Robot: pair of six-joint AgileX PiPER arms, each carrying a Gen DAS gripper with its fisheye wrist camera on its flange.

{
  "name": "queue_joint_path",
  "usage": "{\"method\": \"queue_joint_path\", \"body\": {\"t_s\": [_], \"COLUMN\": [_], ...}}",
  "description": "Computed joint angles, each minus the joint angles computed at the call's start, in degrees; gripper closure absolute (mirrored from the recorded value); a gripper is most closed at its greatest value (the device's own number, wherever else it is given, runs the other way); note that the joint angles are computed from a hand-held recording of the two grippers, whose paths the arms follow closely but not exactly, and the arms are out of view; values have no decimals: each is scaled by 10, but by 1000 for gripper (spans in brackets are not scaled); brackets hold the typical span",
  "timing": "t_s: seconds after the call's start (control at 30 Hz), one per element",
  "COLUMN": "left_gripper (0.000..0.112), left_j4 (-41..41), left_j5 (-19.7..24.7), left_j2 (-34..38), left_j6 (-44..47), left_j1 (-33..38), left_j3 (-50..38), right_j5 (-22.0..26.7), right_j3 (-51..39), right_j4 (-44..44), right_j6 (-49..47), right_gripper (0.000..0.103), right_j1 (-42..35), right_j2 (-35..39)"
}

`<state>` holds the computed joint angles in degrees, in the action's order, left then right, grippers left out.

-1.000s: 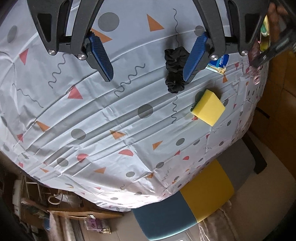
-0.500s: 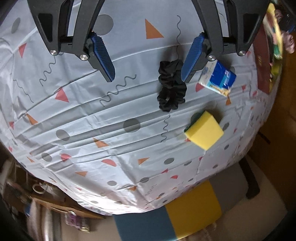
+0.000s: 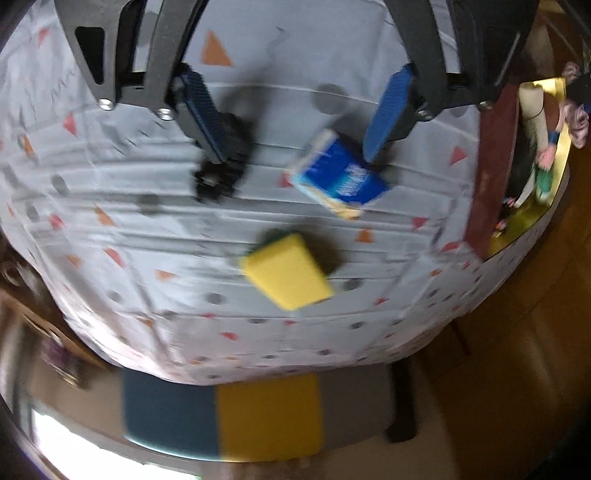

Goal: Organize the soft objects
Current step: 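Lift the brown scrunchie with the left tool while the right tool nears the tissue pack, then grasp the blue Tempo tissue pack with the right tool while the left tool holds the scrunchie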

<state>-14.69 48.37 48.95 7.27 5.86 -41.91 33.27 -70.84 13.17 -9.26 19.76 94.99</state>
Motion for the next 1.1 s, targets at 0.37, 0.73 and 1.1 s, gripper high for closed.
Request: {"method": "queue_joint_path", "body": {"t_s": [0.37,0.73,1.1], "left_gripper": [93,93,93], "left_j4": [-83,-89,-64], "left_j5": [50,46,49], "left_j2": [-27,-33,-47], "left_j6": [119,157,137], "left_j1": [155,239,242], "left_j3": [-2,6,15], "right_j5": [176,82,25], "right_j3": [-251,-17,32], "right_j4": [-169,-111,-81], "right_j6": [67,53,33], "right_gripper": [35,37,40], "right_j1": [94,99,88], "right_j2": [216,71,51]}}
